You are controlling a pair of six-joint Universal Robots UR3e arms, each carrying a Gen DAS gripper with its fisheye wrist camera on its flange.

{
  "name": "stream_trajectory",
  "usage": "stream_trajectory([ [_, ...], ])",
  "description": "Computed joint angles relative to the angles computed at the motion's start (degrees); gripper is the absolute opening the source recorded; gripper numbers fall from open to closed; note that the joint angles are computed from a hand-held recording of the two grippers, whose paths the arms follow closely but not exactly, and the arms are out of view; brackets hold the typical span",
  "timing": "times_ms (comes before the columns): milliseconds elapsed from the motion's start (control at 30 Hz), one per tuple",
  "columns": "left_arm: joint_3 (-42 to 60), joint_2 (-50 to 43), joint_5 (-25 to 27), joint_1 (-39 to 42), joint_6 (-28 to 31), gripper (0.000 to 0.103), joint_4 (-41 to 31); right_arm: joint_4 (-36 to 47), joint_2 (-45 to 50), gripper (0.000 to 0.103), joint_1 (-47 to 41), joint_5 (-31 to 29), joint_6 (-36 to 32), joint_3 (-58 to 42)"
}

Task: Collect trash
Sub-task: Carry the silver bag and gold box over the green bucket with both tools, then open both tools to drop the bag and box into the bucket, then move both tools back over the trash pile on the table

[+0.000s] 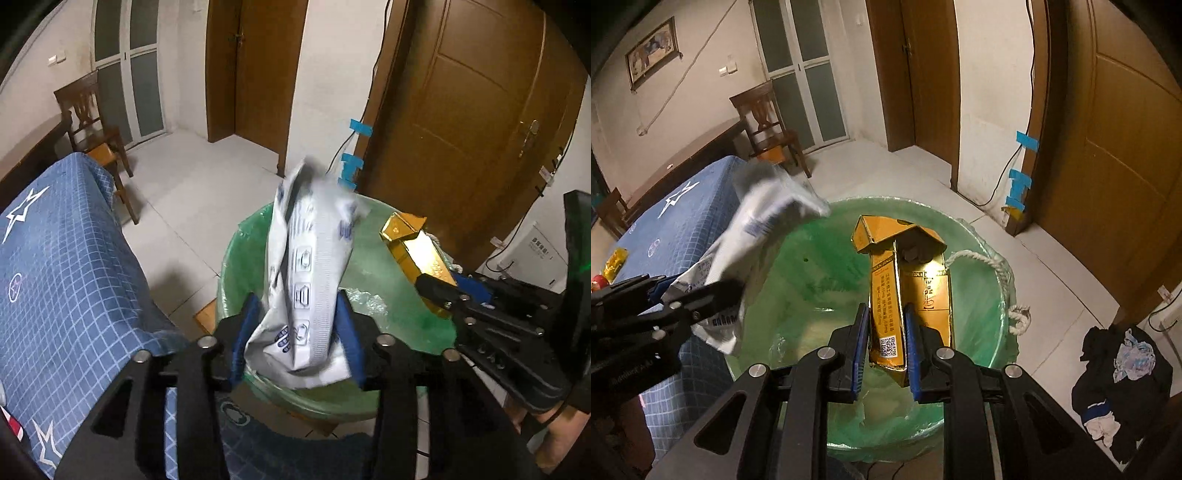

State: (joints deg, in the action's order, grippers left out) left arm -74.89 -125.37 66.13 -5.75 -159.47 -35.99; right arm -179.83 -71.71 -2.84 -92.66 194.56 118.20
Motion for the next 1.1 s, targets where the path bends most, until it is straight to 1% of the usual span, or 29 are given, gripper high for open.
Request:
stream_trajectory([
  [33,-0.32,-0.11,0.63,-0.34,-0.65,0.060,1.12,-0.96,-0.95,0.038,0.39,-0.16,0.34,1.29],
  [67,-0.72,-0.34,1.35,-0.79,-1.38,0.062,2.65,-1.37,-1.23,0.041,0.51,-0.41,0.55,1.75],
  [133,-2.05,0.33,1.71,-0.54,-1.44,0.066,4.12,-2.49,-2.07,0.042,0.33,-0.43,0.92,3.11],
  [267,-5.29,2.57,1.71,0.59,-0.52,0.066,5.74,-4.37,-4.72,0.043,1.18,-1.57,1.51,5.79],
  [333,-9.23,5.44,0.98,2.22,0.41,0.066,7.09,-5.68,-7.28,0.043,3.84,-3.65,1.90,7.28],
  [367,-12.81,8.28,-0.13,3.84,1.36,0.066,7.98,-6.82,-8.10,0.043,5.58,-4.74,2.00,7.84],
  [433,-19.85,13.38,-2.64,7.32,3.43,0.066,10.14,-10.53,-9.34,0.044,11.40,-7.86,2.63,8.73],
  [533,-30.23,22.32,-6.99,14.93,8.23,0.068,11.05,-13.67,-8.08,0.052,21.05,-13.63,4.01,6.54],
  [567,-33.32,25.39,-8.61,17.87,9.97,0.068,10.52,-14.27,-7.24,0.055,24.11,-15.59,4.42,5.22],
  [600,-37.89,30.37,-11.28,22.87,13.29,0.069,8.87,-14.67,-6.28,0.056,27.70,-17.48,4.94,3.33],
  [633,-40.07,32.95,-13.03,25.81,15.40,0.070,7.65,-15.11,-5.39,0.058,30.17,-18.47,5.42,1.91],
  [667,-43.90,37.81,-14.93,31.15,19.00,0.070,5.48,-15.75,-3.67,0.061,33.68,-19.76,5.91,-0.50],
  [700,-45.33,40.28,-17.12,34.51,22.04,0.071,2.90,-15.32,-2.54,0.062,35.80,-20.62,5.99,-2.57],
  [733,-47.52,44.57,-18.83,40.27,26.43,0.071,-1.35,-14.94,-1.16,0.064,37.94,-21.06,5.88,-4.87],
  [767,-48.47,47.88,-21.19,46.15,31.92,0.071,-7.07,-14.66,0.07,0.065,39.47,-20.98,5.72,-6.81],
  [833,-48.52,50.70,-23.05,54.63,38.04,0.071,-13.18,-12.80,3.43,0.066,42.54,-19.60,5.55,-12.07],
  [900,-46.36,50.21,-24.33,61.66,41.45,0.071,-16.73,-10.90,7.15,0.066,44.82,-17.33,5.73,-17.28],
  [967,-42.90,46.51,-24.69,66.70,41.47,0.071,-16.52,-8.80,10.68,0.066,46.42,-15.74,5.97,-22.15],
  [1000,-40.57,43.25,-24.33,68.74,40.36,0.071,-15.11,-7.78,12.76,0.066,47.22,-14.49,6.16,-25.01],
  [1100,-32.84,33.12,-20.97,70.95,35.89,0.071,-11.77,-4.01,18.42,0.066,49.62,-12.48,6.53,-33.19],
])
